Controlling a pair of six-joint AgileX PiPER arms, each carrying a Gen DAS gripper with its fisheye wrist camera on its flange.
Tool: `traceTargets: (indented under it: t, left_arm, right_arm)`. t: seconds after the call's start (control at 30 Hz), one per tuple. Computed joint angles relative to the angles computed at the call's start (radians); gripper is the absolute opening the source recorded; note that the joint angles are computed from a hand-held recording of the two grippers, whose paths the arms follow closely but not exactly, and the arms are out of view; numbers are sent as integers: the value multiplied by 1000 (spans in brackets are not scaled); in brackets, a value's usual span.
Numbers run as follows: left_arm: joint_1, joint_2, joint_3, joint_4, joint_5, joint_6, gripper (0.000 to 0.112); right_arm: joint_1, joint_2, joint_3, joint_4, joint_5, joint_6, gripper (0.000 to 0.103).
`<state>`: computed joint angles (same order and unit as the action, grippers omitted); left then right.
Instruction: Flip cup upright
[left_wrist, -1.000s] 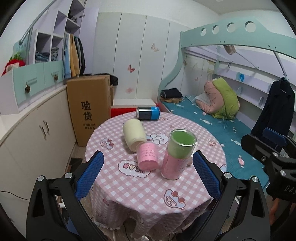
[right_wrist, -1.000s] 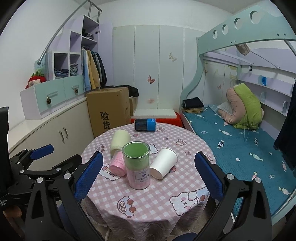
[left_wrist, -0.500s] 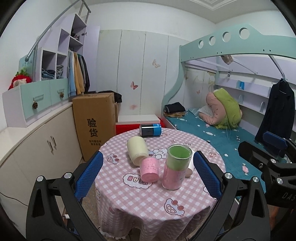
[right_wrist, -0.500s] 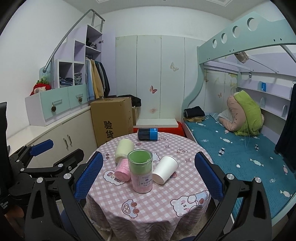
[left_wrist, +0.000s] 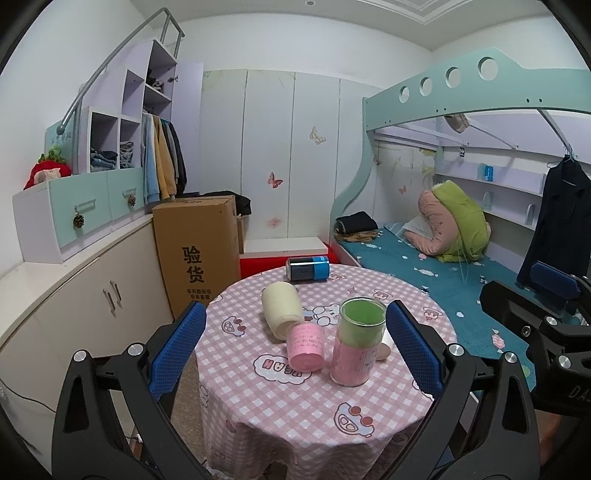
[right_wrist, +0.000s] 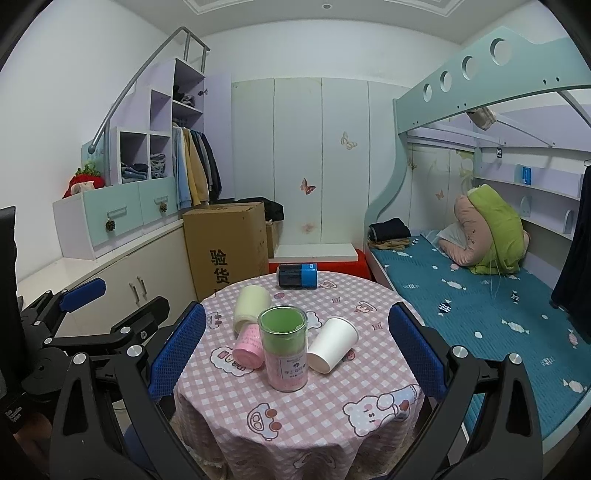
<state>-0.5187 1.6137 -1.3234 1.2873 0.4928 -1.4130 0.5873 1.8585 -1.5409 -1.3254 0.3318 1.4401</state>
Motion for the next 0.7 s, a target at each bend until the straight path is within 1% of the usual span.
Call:
traceTargets:
  t: [0.23,0.33,0.43,0.53,0.7]
  left_arm:
    - [5,7,-12,-25,-8,19,98]
    - [-4,15,-21,-20,11,19,98]
    - [-5,20,-27,-30,10,35,98]
    - [-3,15,-15,-25,-17,42,98]
    - [-9,20,-18,-3,-2,26,98]
  right_arm:
    - [0,0,1,-2,1,2,96]
    - [-1,0,2,0,-1,0,96]
    - [-1,-1,1,0,-2,1,96]
    - [2,0,-3,9,2,-15,96]
    - [2,5,-21,48,0,-60,96]
